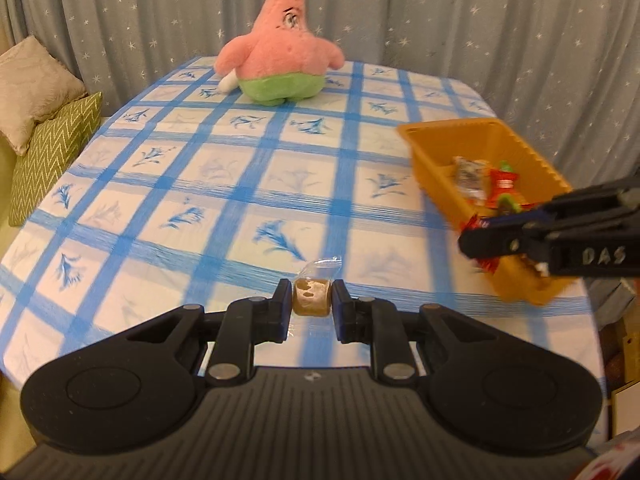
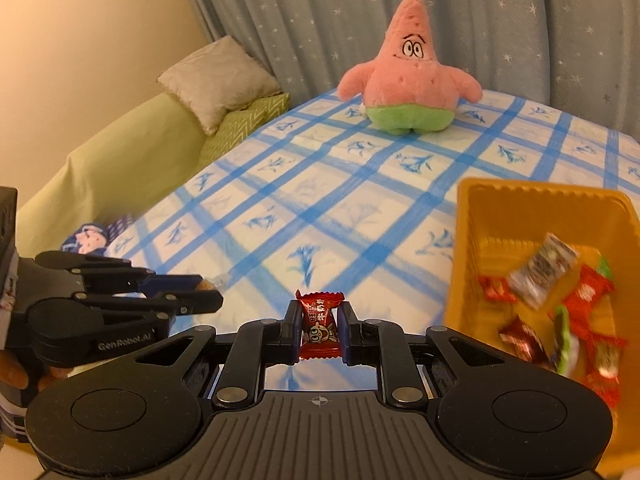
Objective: Organize snacks
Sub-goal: 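Carry the caramel cube and red candy over the orange tray with both tools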
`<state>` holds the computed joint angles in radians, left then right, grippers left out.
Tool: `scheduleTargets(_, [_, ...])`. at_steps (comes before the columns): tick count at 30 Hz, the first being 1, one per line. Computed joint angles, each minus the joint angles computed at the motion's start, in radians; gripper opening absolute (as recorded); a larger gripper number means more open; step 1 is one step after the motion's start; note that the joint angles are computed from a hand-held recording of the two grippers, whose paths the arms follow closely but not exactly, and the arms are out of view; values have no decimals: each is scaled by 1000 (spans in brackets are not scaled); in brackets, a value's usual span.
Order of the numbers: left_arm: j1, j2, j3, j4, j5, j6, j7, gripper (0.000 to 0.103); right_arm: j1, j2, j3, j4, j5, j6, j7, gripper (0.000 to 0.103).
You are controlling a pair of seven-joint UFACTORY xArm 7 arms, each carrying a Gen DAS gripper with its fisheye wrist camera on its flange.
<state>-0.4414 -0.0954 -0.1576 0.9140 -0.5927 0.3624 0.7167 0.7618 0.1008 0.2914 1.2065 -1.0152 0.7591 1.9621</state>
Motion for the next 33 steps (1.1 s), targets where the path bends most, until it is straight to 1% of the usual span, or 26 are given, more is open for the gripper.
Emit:
scheduleTargets(4, [-39, -93, -20, -76, -5, 3, -57, 19, 16, -84, 39, -86, 24, 33, 48, 19])
scheduleTargets(9, [-119, -167, -32, -133, 6, -3, -135, 19, 12, -206, 118, -194, 88, 104, 105, 19])
scheduleTargets(14, [-195, -196, -51, -157, 34, -32, -210, 19, -7, -333, 200, -288, 181, 181, 137, 19])
scheduleTargets(18, [-235, -189, -76, -154, 82, -64, -284, 19, -26, -430, 253, -344, 256, 242, 130, 19])
scheduleTargets(22, [-257, -166, -93, -138, 139, -91, -360, 19, -51, -517, 288, -392, 313, 278, 104, 19])
scheduleTargets(26, [-259, -137, -112, -119, 209, -116, -437, 19, -85, -582, 315, -430, 351, 284, 71, 19])
scheduleTargets(30, [-246, -100, -129, -90, 285, -129, -512, 19, -123, -633, 325, -468, 379, 257, 22, 19])
scheduleTargets(33, [-243, -73, -134, -69, 321, -132, -551, 19, -155, -666, 326, -501, 398, 218, -11, 19])
